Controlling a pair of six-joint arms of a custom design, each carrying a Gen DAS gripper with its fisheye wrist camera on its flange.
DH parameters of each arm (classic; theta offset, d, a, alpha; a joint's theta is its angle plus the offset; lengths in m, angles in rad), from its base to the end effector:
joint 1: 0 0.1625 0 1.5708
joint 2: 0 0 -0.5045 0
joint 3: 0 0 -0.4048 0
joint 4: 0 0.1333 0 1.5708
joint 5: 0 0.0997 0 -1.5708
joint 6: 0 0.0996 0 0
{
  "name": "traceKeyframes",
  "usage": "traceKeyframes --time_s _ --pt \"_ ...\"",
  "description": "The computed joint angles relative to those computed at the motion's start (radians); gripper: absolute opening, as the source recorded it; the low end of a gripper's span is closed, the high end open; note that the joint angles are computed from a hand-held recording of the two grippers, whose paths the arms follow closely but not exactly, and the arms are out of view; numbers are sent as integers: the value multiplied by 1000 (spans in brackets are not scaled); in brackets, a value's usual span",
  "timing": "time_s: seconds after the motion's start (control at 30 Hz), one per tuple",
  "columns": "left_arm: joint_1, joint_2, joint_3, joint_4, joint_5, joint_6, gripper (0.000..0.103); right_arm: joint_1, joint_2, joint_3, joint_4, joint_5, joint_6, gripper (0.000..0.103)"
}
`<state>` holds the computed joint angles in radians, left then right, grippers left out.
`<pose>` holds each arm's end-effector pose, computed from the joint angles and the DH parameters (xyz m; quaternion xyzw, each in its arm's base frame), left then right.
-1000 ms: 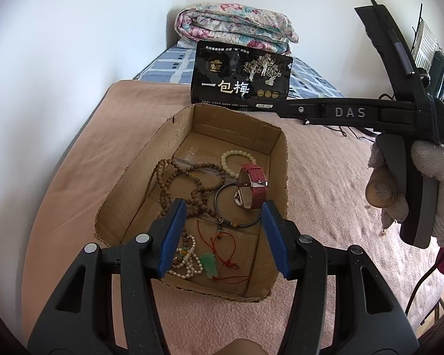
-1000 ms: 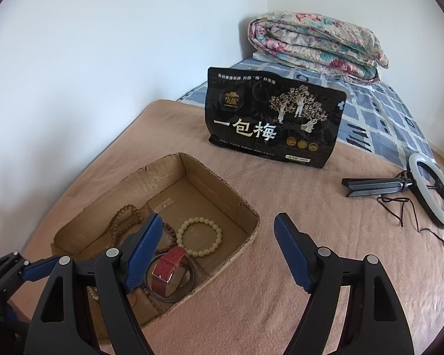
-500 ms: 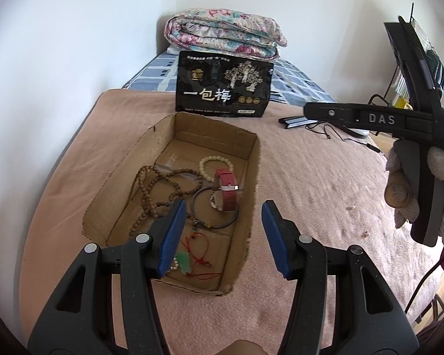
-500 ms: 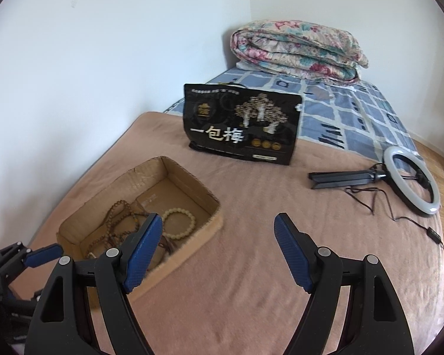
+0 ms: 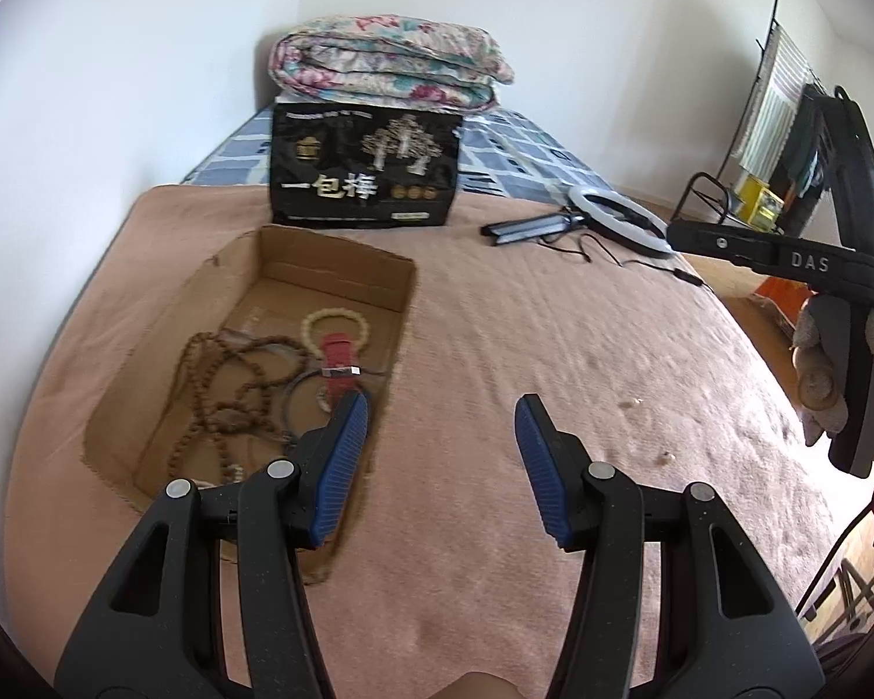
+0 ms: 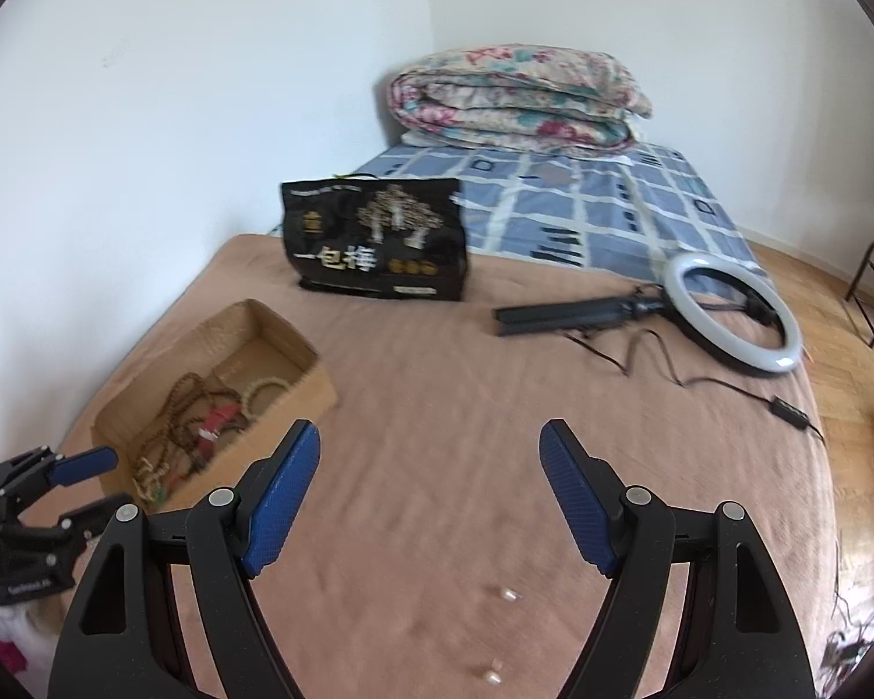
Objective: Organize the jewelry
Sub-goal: 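Withdraw both tools from the box toward the pearl earrings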
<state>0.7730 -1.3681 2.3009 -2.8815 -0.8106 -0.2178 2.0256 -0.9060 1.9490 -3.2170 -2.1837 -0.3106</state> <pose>-0.1897 -0.4671 0.3012 0.1940 0.8939 -0.3296 0.2336 0.3509 -0.5446 0.1993 0.2568 -0.8780 0.3032 0.2669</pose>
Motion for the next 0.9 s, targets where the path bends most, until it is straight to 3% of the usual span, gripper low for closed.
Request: traceKeyframes --time_s 0.37,0.53,0.6,0.8,0.9 --pt "-21 88 -10 -36 -86 21 54 -70 -114 141 -49 3 34 78" --pt "-19 138 -30 -55 -128 53 46 -96 -144 219 -93 19 26 78" --pt "-14 163 -43 -62 -158 66 37 -104 -149 249 -122 25 12 78" --pt "6 242 -85 -71 -234 95 32 -130 -144 329 -201 71 -43 77" --pt "9 282 -102 -76 -257 115 32 -133 -129 352 -222 76 -85 64"
